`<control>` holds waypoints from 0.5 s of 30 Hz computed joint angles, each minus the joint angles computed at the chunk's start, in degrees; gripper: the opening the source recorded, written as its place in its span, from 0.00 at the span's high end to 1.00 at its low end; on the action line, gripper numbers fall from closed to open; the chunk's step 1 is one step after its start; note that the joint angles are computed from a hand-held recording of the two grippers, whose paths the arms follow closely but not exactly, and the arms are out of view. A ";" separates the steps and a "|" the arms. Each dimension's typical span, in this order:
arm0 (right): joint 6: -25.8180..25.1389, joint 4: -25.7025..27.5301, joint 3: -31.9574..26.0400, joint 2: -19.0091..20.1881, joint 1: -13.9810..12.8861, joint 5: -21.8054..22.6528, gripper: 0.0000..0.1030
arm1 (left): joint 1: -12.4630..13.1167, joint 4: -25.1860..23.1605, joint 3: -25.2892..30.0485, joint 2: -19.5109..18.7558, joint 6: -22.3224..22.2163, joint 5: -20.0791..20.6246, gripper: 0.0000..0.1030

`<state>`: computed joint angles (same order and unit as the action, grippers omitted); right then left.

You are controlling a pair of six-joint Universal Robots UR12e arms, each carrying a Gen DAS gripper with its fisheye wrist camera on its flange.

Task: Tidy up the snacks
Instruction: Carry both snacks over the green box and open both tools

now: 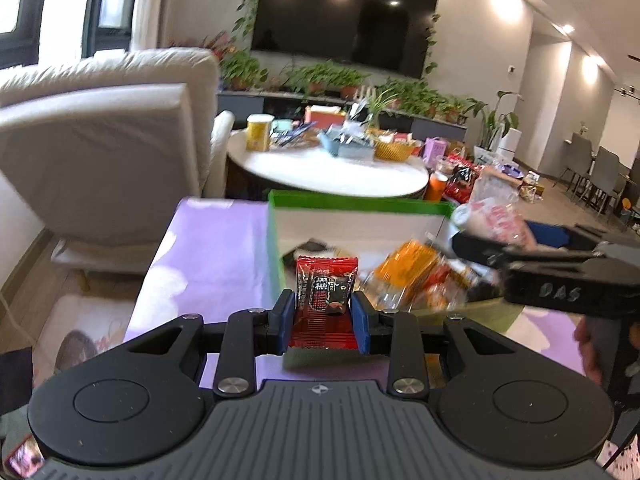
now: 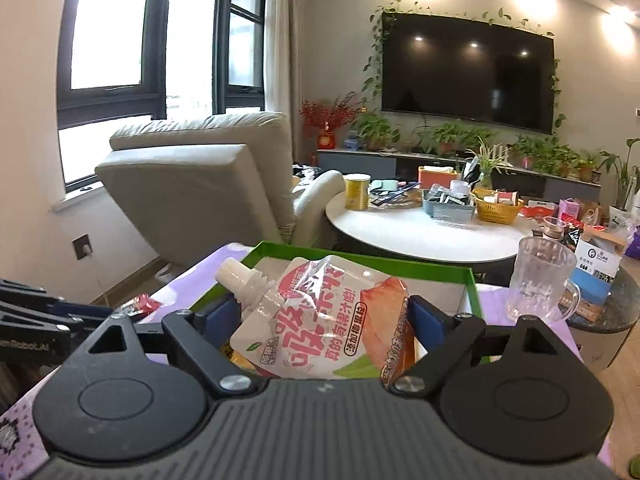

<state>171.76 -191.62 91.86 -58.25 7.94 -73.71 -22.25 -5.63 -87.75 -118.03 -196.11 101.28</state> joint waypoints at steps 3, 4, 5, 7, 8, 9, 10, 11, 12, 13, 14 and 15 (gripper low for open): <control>0.23 0.39 -1.24 0.80 -0.09 -0.13 0.27 | 0.13 -0.43 2.59 -1.57 0.94 -0.97 0.73; 0.33 0.54 -1.57 0.98 -0.13 -0.09 0.27 | 0.18 -0.86 3.49 -2.11 1.02 -1.31 0.73; 0.45 0.46 -1.68 1.10 -0.23 -0.01 0.27 | 0.23 -1.29 4.39 -2.69 1.02 -1.61 0.73; 0.72 0.73 -2.67 1.69 -0.30 -0.11 0.27 | 0.39 -2.30 6.23 -3.89 0.84 -2.06 0.73; 0.85 0.75 -3.00 1.92 -0.35 -0.16 0.27 | 0.45 -2.85 7.13 -4.48 0.66 -2.29 0.73; 1.06 0.83 -3.44 2.20 -0.39 -0.27 0.27 | 0.55 -3.38 8.02 -5.08 0.45 -2.61 0.73; 1.24 1.01 -3.90 2.50 -0.45 -0.41 0.27 | 0.63 -3.79 8.64 -5.50 0.20 -2.82 0.73; 1.40 1.20 -4.28 2.74 -0.50 -0.55 0.27 | 0.75 -4.28 9.43 -6.06 -0.05 -3.06 0.73; 1.56 1.39 -4.77 3.08 -0.54 -0.80 0.27 | 0.86 -4.85 10.24 -6.63 -0.25 -3.20 0.73; 1.65 1.47 -5.04 3.28 -0.57 -1.06 0.27 | 0.99 -5.31 10.81 -7.01 -0.38 -3.29 0.73; 1.72 1.54 -5.26 3.47 -0.59 -1.38 0.27 | 1.09 -5.73 11.27 -7.40 -0.55 -3.35 0.73; 1.83 1.77 -5.64 3.80 -0.64 -1.81 0.27 | 1.21 -6.32 11.96 -7.91 -0.79 -3.42 0.73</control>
<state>173.58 -189.86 86.22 -54.45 7.31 -75.52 -21.03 -11.95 -75.80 -125.94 -196.90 97.86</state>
